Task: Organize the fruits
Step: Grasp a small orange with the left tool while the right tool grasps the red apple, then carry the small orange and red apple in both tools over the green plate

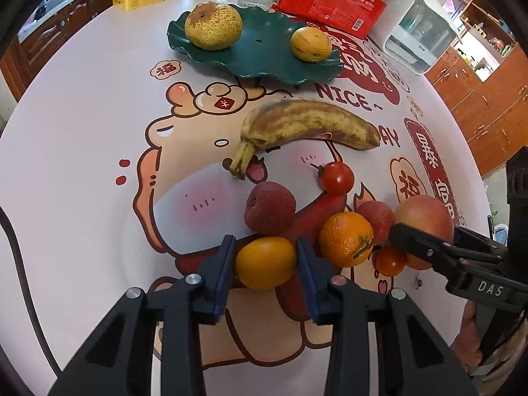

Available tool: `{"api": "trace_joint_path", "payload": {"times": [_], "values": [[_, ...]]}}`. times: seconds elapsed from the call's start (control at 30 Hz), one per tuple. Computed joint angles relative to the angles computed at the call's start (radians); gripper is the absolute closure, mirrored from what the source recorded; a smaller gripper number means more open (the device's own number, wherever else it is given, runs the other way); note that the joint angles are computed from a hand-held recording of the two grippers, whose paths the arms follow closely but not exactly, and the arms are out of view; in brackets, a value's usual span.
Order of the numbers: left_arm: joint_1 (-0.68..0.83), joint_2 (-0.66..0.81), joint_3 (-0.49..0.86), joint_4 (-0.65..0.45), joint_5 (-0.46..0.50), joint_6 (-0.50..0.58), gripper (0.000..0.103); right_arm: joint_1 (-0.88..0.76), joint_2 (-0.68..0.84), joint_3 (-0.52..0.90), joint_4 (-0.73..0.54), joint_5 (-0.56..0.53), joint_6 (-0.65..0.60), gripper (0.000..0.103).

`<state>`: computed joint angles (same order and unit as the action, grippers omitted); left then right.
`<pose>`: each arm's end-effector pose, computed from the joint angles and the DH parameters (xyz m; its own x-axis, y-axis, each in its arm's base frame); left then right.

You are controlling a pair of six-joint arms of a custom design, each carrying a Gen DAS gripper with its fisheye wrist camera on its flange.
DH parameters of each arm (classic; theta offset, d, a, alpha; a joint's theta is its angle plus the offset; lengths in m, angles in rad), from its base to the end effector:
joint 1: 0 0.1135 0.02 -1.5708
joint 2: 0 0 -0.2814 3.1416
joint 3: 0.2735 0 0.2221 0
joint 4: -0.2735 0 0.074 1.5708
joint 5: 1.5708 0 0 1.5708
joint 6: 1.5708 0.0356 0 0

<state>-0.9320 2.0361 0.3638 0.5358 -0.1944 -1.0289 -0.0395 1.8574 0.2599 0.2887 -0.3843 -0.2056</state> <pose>0.1427 -0.1806 0.0473 -0.9123 -0.1815 -0.3672 -0.0821 0.9593 -0.2701 0.1819 0.0062 0.0647 -0.9325 -0.1525 -0.3275 -0.2562 0.9184 0.3016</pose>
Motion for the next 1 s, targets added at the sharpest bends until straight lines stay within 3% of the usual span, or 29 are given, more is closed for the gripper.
{"api": "trace_joint_path", "payload": {"times": [0.23, 0.5, 0.77, 1.0], "values": [[-0.02, 0.001, 0.0, 0.003, -0.004, -0.009, 0.069, 0.015, -0.017, -0.027, 0.03, 0.019, -0.034, 0.032], [-0.041, -0.073, -0.004, -0.052, -0.027, -0.025, 0.069, -0.039, -0.068, -0.021, -0.043, 0.008, -0.086, 0.032], [-0.032, -0.272, 0.061, -0.269, -0.073, 0.015, 0.069, -0.046, -0.257, 0.03, -0.233, -0.014, -0.099, 0.032], [0.056, -0.486, 0.179, -0.53, -0.079, 0.118, 0.069, -0.028, -0.437, 0.213, -0.507, -0.038, -0.091, 0.032]]}}
